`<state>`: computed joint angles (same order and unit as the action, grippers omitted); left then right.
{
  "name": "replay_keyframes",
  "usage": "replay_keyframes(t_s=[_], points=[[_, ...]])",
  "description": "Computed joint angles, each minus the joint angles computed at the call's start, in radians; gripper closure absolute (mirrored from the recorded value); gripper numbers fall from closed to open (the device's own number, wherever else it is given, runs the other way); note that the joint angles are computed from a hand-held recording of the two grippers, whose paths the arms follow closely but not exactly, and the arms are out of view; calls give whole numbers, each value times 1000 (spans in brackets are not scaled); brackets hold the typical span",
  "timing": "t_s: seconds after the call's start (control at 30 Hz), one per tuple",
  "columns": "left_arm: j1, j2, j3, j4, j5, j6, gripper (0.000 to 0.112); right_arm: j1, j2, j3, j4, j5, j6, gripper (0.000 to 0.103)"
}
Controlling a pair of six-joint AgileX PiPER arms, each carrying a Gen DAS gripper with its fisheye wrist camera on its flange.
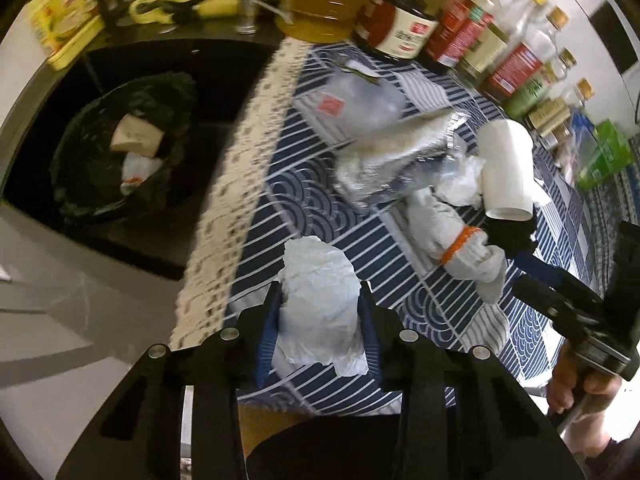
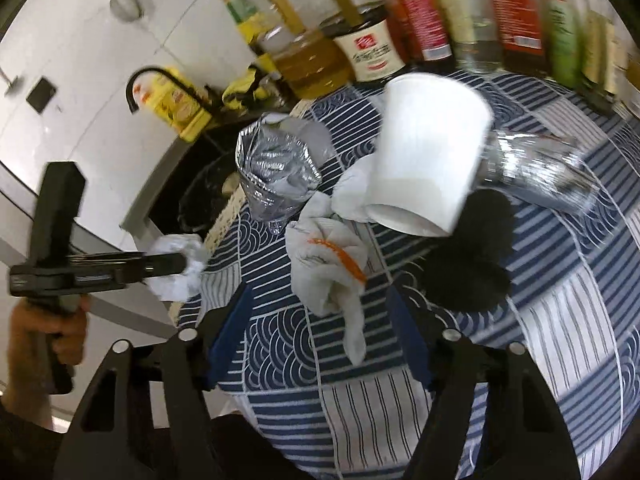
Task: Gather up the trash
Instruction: 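Grasp the crumpled white tissue with the left tool, then grasp the white knit glove with orange cuff with the right tool while the left tool holds the tissue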
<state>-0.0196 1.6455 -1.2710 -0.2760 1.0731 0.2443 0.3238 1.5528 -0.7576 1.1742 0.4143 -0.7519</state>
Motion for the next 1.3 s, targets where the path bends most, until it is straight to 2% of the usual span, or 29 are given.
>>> replay_keyframes(t_s=[0.1, 0.3, 0.43, 0.47, 0.67, 0.93, 1.1, 1.3], points=[[36, -26, 13, -10, 21, 12, 77, 20, 68, -50, -34, -2, 15, 37], [91, -70, 55, -20, 26, 20, 77, 76, 193, -175, -242, -50, 208, 37], [147, -88, 73, -27, 32, 31, 77, 101, 257, -240, -407, -50, 376, 53], [155, -89, 74, -28, 33, 33, 77, 102, 261, -243, -413, -51, 382, 55], [196, -74, 63, -62, 51, 75, 77, 91, 240, -222, -372, -35, 364, 69], [202, -8, 3, -113, 70, 151, 77, 97, 124, -157, -334, 5, 393, 71], [206, 57, -46, -131, 86, 210, 77, 159, 50, -134, -479, -11, 584, 71], [226, 124, -121, -170, 126, 282, 77, 244, 23, -145, -651, -27, 852, 71]])
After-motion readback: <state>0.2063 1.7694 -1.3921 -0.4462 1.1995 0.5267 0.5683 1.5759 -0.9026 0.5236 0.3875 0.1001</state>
